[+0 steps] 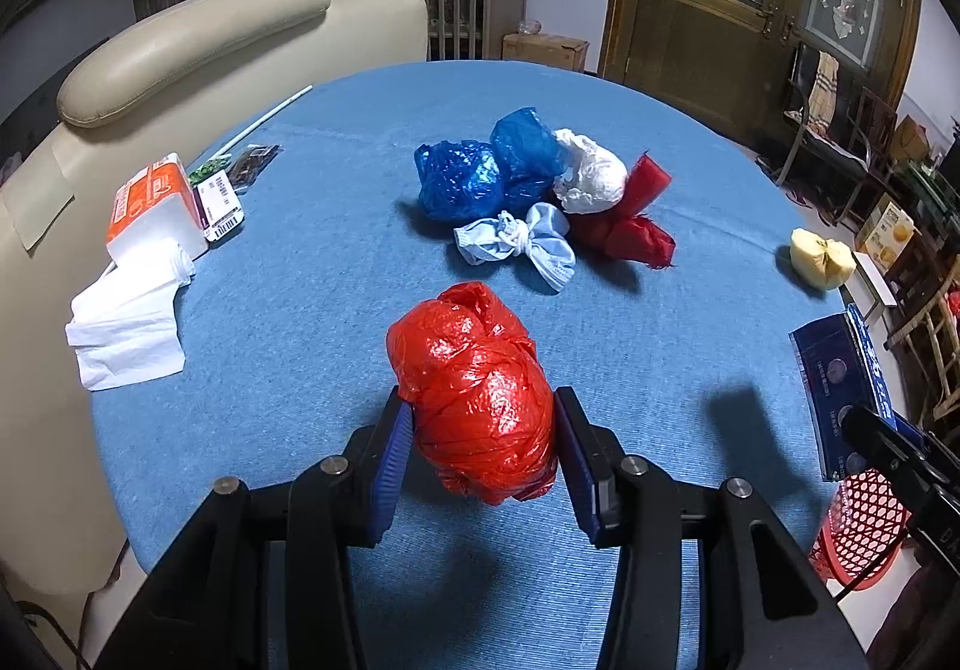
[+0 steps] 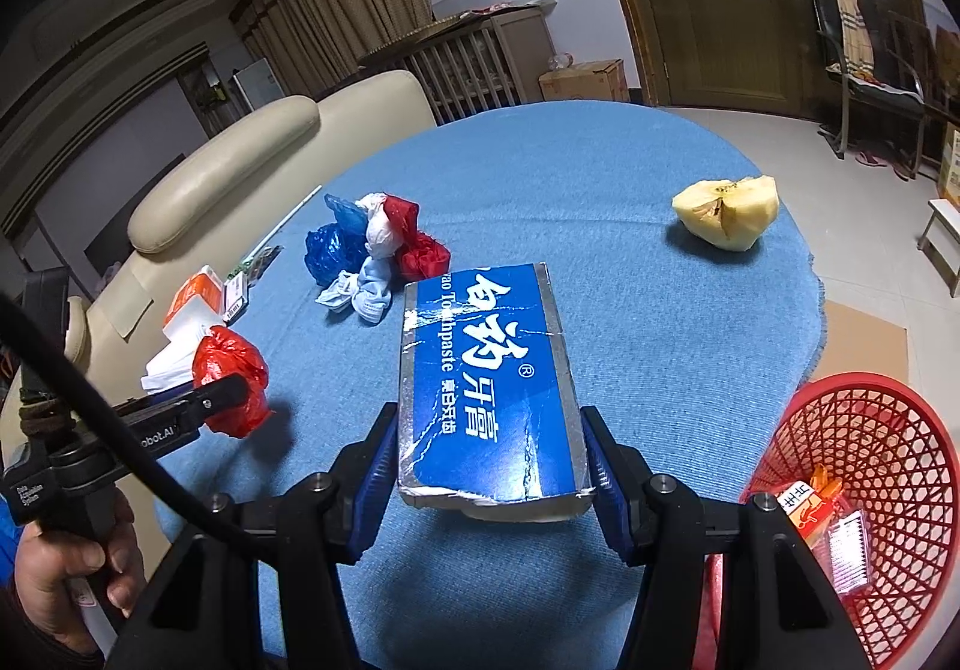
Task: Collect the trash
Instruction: 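Carry the toothpaste box and red bag with both tools over the red basket, then open the right tool to drop the toothpaste box into the basket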
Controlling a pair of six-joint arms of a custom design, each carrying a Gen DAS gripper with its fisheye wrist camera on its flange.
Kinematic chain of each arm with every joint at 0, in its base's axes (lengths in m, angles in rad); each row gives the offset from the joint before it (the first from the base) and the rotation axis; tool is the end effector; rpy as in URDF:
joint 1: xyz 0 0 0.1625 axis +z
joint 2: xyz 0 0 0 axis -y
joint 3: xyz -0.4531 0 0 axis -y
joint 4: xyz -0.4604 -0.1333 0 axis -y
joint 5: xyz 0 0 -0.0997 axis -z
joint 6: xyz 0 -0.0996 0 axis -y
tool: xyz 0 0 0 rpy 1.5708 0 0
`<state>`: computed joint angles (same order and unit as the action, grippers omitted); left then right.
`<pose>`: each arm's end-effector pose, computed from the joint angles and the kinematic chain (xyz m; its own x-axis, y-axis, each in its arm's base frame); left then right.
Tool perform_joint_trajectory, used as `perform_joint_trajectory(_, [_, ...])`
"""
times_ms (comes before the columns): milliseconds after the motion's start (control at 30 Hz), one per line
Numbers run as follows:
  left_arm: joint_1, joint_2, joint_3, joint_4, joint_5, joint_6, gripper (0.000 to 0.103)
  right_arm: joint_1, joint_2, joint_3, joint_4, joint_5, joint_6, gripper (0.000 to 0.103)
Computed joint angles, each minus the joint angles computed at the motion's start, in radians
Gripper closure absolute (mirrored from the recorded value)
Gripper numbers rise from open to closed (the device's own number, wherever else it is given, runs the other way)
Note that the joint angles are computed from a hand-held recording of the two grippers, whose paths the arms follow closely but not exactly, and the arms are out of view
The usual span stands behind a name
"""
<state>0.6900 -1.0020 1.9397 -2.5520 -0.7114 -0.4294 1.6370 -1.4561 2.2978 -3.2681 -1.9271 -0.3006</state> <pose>-0.3444 -0.5549 0.1125 -0.7217 0.1740 -0.6699 0.5170 0.7791 -0.3546 0.1311 -0.4868 0.2833 -0.8970 -0.0020 0.4420 -0.3235 0.6844 -0.6534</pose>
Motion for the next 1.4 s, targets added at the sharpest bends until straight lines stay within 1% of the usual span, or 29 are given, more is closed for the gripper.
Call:
perform_joint_trajectory(333, [-0.018,0.023,-0.015,-0.014,-0.022,0.028,0.055,-0.016,-0.058,0.036,-0.009,0.011,0.022,0.043])
perform_joint_trajectory(433, [-0.028,0.037,-0.022,-0.035,-0.041,0.051,0.055,-0.029,-0.091,0.053,-0.003,0.019,0.035,0.043])
perform_joint_trajectory(700, [-0.064,0.107,-0.069,-0.082,-0.114,0.149,0.055,-0.069,-0.18,0.1,-0.019,-0.005,0.059,0.043])
perform_joint_trajectory(900, [-0.091,0.158,-0.108,-0.117,-0.177,0.205,0.055,-0.128,-0.28,0.141,-0.016,-0.024,0.079,0.043])
perform_joint_trajectory(1033, [-0.106,0.187,-0.129,-0.125,-0.211,0.23,0.055,-0.185,-0.361,0.168,-0.011,-0.042,0.09,0.043])
perform_joint_trajectory(1167, [-0.121,0.214,-0.151,-0.123,-0.237,0.252,0.055,-0.262,-0.427,0.187,0.006,-0.035,0.11,0.043])
perform_joint_trajectory(1233, [-0.128,0.227,-0.162,-0.123,-0.248,0.263,0.055,-0.294,-0.445,0.191,0.009,-0.027,0.116,0.043])
perform_joint_trajectory(1400, [-0.141,0.26,-0.192,-0.119,-0.28,0.284,0.055,-0.349,-0.482,0.197,0.027,0.0,0.121,0.043])
